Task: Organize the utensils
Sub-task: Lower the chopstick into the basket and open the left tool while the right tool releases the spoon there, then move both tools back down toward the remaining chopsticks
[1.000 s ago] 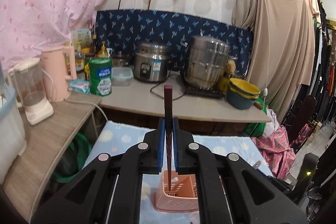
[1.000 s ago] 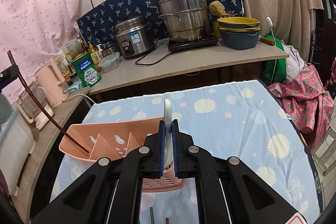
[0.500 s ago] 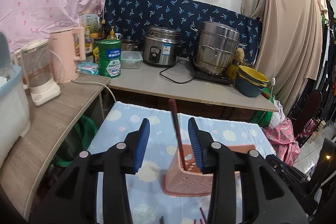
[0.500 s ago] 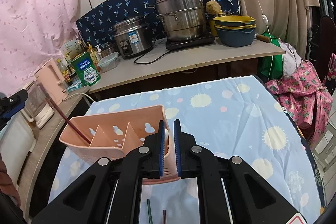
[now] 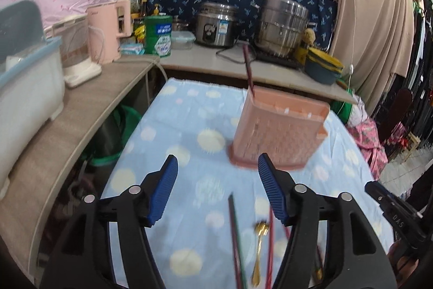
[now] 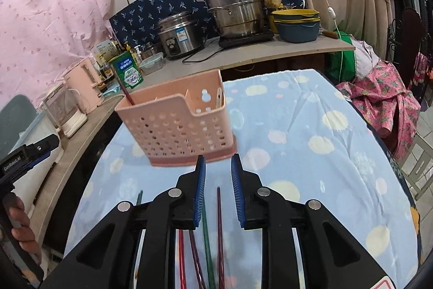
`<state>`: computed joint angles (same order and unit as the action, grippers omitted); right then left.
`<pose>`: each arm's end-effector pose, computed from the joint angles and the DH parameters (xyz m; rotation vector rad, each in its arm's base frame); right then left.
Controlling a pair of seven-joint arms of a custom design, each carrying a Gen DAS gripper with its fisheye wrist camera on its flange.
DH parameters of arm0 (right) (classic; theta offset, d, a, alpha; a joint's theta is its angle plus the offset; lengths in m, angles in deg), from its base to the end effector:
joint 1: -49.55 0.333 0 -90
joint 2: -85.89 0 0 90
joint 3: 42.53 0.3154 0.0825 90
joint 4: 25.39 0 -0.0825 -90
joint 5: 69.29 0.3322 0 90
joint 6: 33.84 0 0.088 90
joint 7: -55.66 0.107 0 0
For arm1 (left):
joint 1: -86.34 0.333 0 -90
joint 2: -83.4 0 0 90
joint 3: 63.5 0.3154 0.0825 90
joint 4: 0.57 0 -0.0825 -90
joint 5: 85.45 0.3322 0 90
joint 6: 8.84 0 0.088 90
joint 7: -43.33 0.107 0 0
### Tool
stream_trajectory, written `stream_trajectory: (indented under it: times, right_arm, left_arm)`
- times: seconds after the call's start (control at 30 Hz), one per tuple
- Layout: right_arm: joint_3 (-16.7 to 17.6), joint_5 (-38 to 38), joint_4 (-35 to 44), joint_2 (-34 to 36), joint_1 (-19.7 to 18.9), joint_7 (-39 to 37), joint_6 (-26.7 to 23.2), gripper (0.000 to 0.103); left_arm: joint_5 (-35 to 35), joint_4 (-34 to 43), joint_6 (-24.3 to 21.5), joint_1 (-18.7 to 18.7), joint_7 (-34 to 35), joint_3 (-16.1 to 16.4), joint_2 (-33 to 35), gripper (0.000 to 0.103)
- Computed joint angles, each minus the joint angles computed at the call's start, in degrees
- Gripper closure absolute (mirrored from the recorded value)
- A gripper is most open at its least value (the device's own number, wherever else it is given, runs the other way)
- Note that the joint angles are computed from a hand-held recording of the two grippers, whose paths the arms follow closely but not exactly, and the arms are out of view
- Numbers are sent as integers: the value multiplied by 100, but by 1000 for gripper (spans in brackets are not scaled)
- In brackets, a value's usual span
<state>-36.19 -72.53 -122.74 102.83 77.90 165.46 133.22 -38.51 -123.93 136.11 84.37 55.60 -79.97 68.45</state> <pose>0.5346 0.3619 0.5556 -1.7960 1.3412 -0.3509 0.4444 -0.1716 0.5895 -1.9966 1.2129 -0.7590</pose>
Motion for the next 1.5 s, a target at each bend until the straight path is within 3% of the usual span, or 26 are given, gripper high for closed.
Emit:
stream_trajectory:
  times: [0.13, 0.27, 0.47, 0.6, 0.93, 1.27, 1.5]
  right_arm:
    - [36, -38, -1117, -620, 20, 104, 152, 83]
    - [112, -93, -1941, -1069, 20, 244, 214, 83]
    - [236, -42, -2837, -1514, -43, 437, 389, 83]
    - [327, 459, -3168, -1684, -74, 156, 422, 82]
    - [378, 777, -3393, -1790, -14, -45, 494, 82]
    - [392, 955, -3323, -1727, 19, -228, 423, 83]
    - [385, 678, -3177, -1597, 9, -86, 389, 83]
  left_arm:
    - [-522, -786, 153, -174, -57, 3, -400, 44]
    - [-743, -1249, -49, -220, -241, -257, -627, 44]
    - [-1257, -1740, 66, -534, -172, -391, -751, 44]
    - [-1490, -1835, 90, -689, -126, -492, -626, 44]
    - [-1534, -1835, -8, -974, -27, -599, -444, 44]
    - [-1468, -1934, -232, -960, -144, -537, -568, 44]
    - [-1510, -1931, -158, -881, -133, -456, -561, 44]
